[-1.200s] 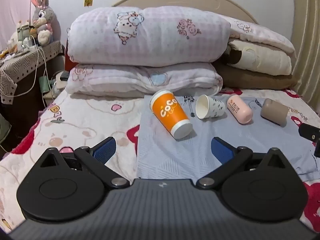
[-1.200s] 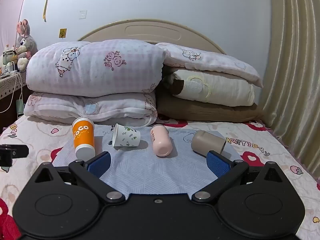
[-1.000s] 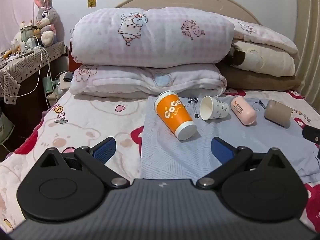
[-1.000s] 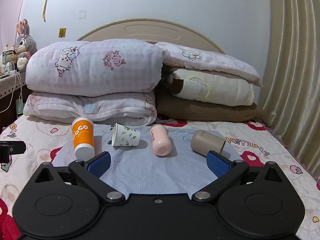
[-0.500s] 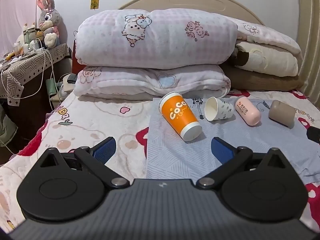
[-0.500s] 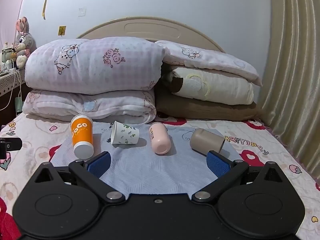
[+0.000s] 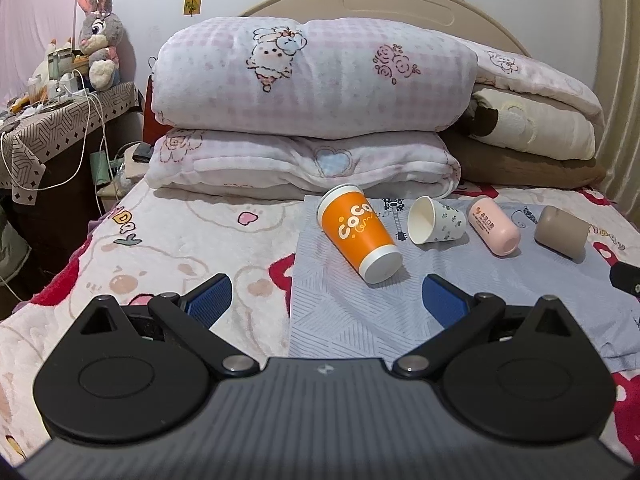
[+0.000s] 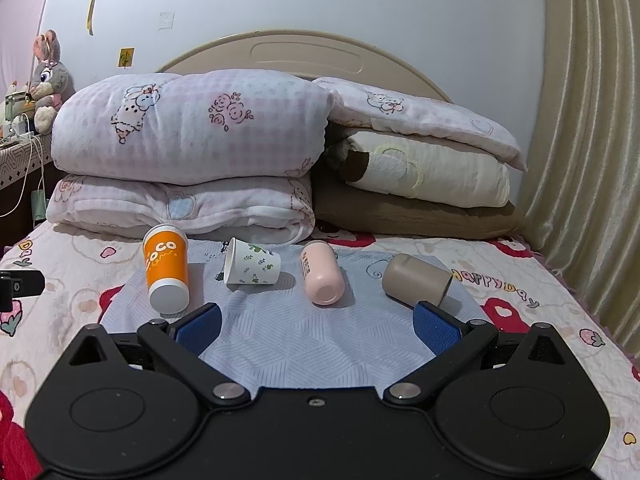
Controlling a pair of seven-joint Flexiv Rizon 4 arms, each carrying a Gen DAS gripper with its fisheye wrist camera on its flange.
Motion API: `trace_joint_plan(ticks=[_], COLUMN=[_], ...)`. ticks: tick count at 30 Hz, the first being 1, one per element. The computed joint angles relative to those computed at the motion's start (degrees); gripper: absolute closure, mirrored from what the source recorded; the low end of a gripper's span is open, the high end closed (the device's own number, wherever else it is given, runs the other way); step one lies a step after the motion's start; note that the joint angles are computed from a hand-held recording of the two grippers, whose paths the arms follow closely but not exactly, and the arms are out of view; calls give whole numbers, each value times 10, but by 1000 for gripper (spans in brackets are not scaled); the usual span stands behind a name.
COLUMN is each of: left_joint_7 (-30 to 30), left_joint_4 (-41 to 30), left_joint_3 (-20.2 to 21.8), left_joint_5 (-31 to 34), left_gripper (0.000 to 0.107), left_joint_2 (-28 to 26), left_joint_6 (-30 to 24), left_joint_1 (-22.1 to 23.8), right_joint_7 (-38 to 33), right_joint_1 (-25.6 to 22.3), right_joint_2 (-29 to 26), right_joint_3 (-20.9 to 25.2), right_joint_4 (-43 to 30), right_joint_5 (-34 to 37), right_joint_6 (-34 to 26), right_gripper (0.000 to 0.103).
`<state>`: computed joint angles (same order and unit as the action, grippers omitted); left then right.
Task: Flip cup upright
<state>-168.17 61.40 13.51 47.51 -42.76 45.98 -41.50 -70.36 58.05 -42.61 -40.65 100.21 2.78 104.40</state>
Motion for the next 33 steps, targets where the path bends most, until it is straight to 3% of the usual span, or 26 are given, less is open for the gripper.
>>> trace_joint_plan(ticks=[33], left_joint_7=[6], left_joint_4=[-7], left_joint_3=[2], left_joint_5=[-21], left_gripper=[4], left_joint_2=[-13], left_joint_6=[12], left_joint_1=[5], right_joint_7=[14], right_joint_1=[-2], right_joint_2=[4], right_joint_3=[1], right_joint_4=[3], right_joint_5=[-24], right_joint_6=[-15], right_gripper=[0])
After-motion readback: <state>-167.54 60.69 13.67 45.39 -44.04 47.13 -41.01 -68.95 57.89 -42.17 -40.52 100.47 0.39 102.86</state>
